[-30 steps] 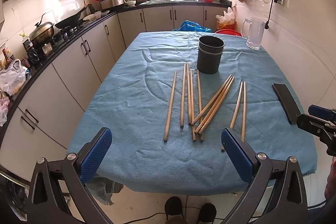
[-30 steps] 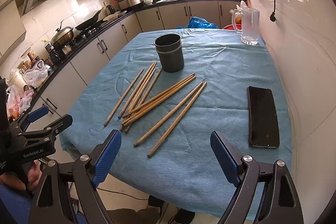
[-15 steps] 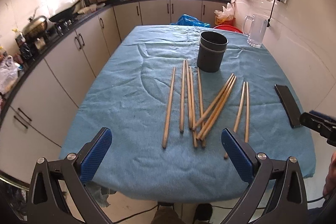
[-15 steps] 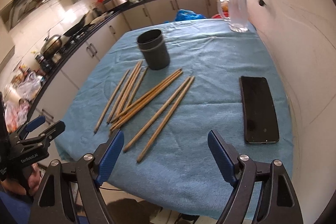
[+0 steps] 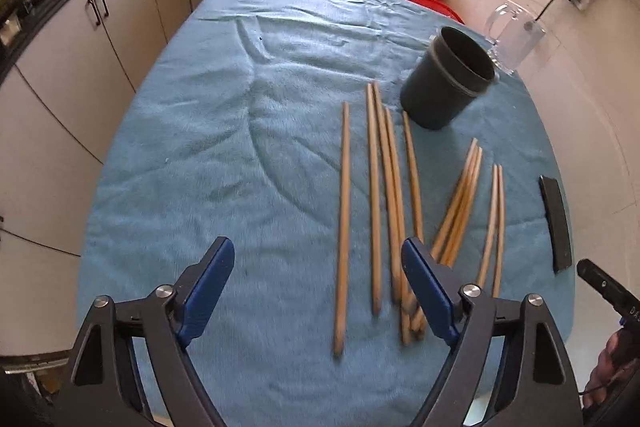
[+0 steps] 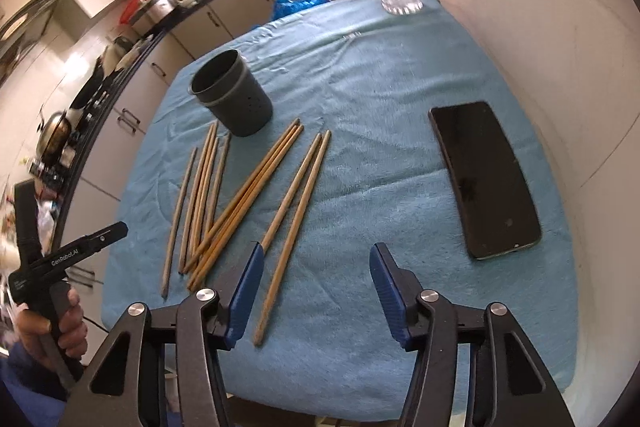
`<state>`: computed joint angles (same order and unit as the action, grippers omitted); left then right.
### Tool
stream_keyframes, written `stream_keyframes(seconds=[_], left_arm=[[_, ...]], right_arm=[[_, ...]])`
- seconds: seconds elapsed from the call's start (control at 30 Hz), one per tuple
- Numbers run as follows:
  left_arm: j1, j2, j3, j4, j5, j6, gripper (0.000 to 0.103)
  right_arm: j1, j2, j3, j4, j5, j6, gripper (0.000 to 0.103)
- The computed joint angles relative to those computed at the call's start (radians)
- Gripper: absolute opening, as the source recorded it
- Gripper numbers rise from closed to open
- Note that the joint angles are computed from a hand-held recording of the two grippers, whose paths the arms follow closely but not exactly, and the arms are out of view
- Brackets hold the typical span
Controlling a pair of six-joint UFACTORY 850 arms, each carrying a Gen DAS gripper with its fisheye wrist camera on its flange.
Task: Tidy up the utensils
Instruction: 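Close the left tool on one wooden chopstick while the right tool grasps another, then lift the chopsticks upright in both tools and carry them over the black holder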
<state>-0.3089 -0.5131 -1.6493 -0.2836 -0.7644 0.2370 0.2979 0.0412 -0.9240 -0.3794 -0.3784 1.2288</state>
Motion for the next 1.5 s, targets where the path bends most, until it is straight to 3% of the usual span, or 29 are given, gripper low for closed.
stream_keyframes(seconds=[0.13, 0.27, 0.4, 0.63, 0.97, 1.03, 1.13, 1.2, 1.27, 1.5], left_arm=[[-0.001, -0.102, -0.134, -0.01, -0.088, 0.04, 0.071], [-0.011, -0.207, -0.269, 0.007, -0.177, 0.054, 0.06], [-0.012, -0.304, -0.4, 0.009, -0.274, 0.051, 0.048], [-0.016, -0.449, -0.615, 0.019, -0.401, 0.033, 0.041], [-0.039, -0.563, -0.802, 0.096, -0.47, 0.027, 0.041], [-0.053, -0.613, -0.891, 0.132, -0.498, 0.017, 0.041], [-0.081, -0.581, -0.832, 0.215, -0.428, 0.007, 0.027], [-0.088, -0.558, -0.792, 0.23, -0.389, 0.005, 0.008], [-0.079, -0.55, -0.782, 0.188, -0.386, 0.006, 0.006], [-0.021, -0.356, -0.514, 0.023, -0.213, 0.062, 0.006]], right_arm=[[-0.062, -0.082, -0.075, 0.255, 0.001, -0.222, 0.05], [-0.113, -0.197, -0.18, 0.436, -0.043, -0.377, 0.032], [-0.144, -0.301, -0.283, 0.512, -0.124, -0.425, 0.024], [-0.175, -0.403, -0.372, 0.533, -0.196, -0.423, 0.019], [-0.166, -0.488, -0.475, 0.444, -0.298, -0.378, 0.018], [-0.154, -0.507, -0.505, 0.399, -0.337, -0.366, 0.013], [-0.139, -0.53, -0.537, 0.329, -0.381, -0.342, 0.008], [-0.134, -0.534, -0.543, 0.307, -0.388, -0.342, 0.007], [-0.138, -0.516, -0.516, 0.328, -0.346, -0.347, 0.006], [-0.136, -0.356, -0.353, 0.355, -0.136, -0.327, 0.006]])
